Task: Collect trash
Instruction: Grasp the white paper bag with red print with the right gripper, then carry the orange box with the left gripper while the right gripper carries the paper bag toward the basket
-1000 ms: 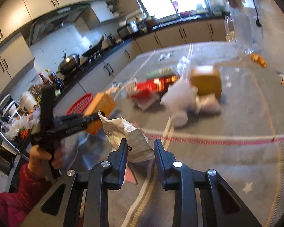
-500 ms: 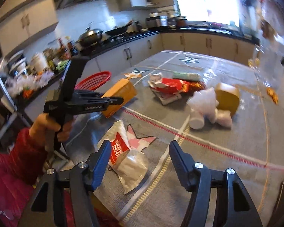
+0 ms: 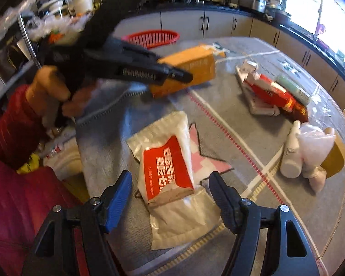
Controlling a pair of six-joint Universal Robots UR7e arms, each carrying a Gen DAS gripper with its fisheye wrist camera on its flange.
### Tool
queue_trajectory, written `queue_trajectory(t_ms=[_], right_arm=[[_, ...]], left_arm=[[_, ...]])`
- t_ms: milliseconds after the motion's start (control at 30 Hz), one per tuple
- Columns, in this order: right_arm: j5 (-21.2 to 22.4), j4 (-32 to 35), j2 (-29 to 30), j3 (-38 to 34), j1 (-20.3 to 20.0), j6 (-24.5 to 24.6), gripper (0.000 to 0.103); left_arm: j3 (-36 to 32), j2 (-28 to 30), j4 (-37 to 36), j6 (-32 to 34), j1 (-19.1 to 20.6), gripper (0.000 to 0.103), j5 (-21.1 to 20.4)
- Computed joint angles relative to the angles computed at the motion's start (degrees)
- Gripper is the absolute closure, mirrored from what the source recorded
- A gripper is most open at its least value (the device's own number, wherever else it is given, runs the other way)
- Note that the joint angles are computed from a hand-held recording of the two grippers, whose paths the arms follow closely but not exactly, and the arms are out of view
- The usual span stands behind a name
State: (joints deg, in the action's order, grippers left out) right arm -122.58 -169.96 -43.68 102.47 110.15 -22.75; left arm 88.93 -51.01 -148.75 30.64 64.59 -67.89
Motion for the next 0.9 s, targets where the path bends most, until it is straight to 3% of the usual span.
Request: queue_trajectory(t_ms=[67, 167, 600, 900], right_arm=[[-1.0, -0.4, 0.4, 0.2, -0.1, 0.0, 0.04], [-0.4, -3.8, 0.1, 1.7, -0.3, 0.3, 0.044], [-1.4, -29.4, -0.9, 7.4, 0.4, 4.5, 0.045], [-2.9, -31.8, 0.0, 6.8, 1.1, 4.2, 0.044]], left_arm=[[0.0, 0.0, -0.1, 0.1, 0.0, 0.081, 0.0], [0.0, 0.0, 0.0, 0.0, 0.0, 0.081, -0.1], [3.5, -1.6, -4.7, 0.4, -1.3, 0.081, -0.6], [4.4, -2.1, -4.9, 0.8, -1.6, 0.081, -1.1]])
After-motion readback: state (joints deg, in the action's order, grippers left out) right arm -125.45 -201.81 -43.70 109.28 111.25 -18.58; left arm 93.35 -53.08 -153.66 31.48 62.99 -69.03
